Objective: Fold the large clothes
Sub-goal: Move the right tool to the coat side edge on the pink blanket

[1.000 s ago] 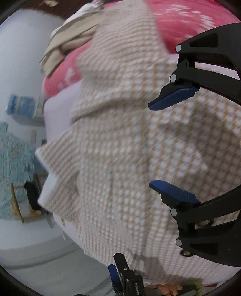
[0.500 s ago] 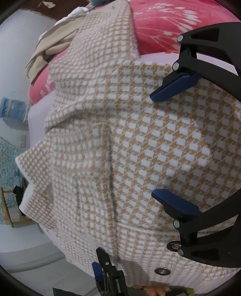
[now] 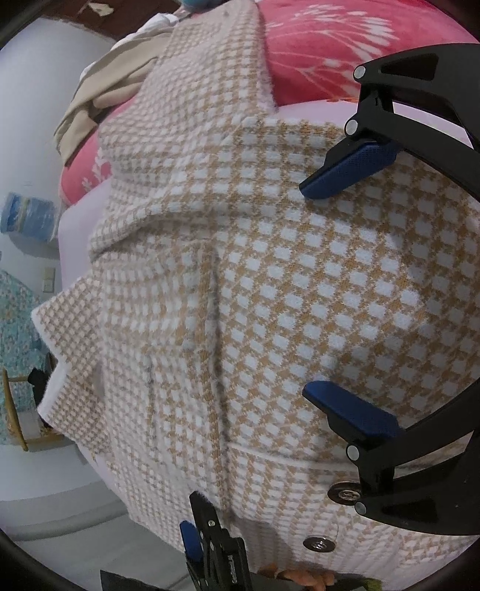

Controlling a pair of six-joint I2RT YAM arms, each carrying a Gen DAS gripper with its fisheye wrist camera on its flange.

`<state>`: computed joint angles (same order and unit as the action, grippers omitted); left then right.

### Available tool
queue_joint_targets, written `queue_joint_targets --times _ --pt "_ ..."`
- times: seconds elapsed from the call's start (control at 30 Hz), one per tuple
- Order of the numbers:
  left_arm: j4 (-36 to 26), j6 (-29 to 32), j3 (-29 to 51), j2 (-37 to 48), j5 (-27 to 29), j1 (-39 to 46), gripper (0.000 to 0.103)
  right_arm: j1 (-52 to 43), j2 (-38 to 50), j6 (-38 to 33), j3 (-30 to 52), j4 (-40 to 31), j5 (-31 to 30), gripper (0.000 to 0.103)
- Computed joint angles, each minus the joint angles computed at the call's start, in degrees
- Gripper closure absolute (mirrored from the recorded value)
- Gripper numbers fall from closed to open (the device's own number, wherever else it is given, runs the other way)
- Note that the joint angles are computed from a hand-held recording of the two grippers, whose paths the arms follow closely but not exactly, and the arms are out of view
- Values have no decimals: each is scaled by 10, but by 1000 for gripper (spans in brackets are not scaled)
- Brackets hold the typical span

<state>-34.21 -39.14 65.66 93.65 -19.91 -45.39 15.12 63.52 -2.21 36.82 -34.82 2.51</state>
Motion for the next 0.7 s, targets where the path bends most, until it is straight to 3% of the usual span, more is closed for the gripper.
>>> queue_joint_targets --times 0.1,0.2,0.3,0.4,0.57,0.7 --pt "0 0 0 1 1 1 5 -38 -34 -26 26 -39 -24 8" --pt "-1 -1 0 1 1 -1 5 -89 -74 -68 59 -49 4 8" --pt "0 1 1 2 3 0 5 -204 -65 -139 115 -43 -20 8" --pt "2 2 0 3 3 -1 5 -360 35 -185 217 -40 -107 8" --pt "0 2 -1 0 2 0 5 -480 190 -196 335 19 -108 9" --pt "-1 2 1 2 3 0 5 -536 342 -164 490 -27 -108 18"
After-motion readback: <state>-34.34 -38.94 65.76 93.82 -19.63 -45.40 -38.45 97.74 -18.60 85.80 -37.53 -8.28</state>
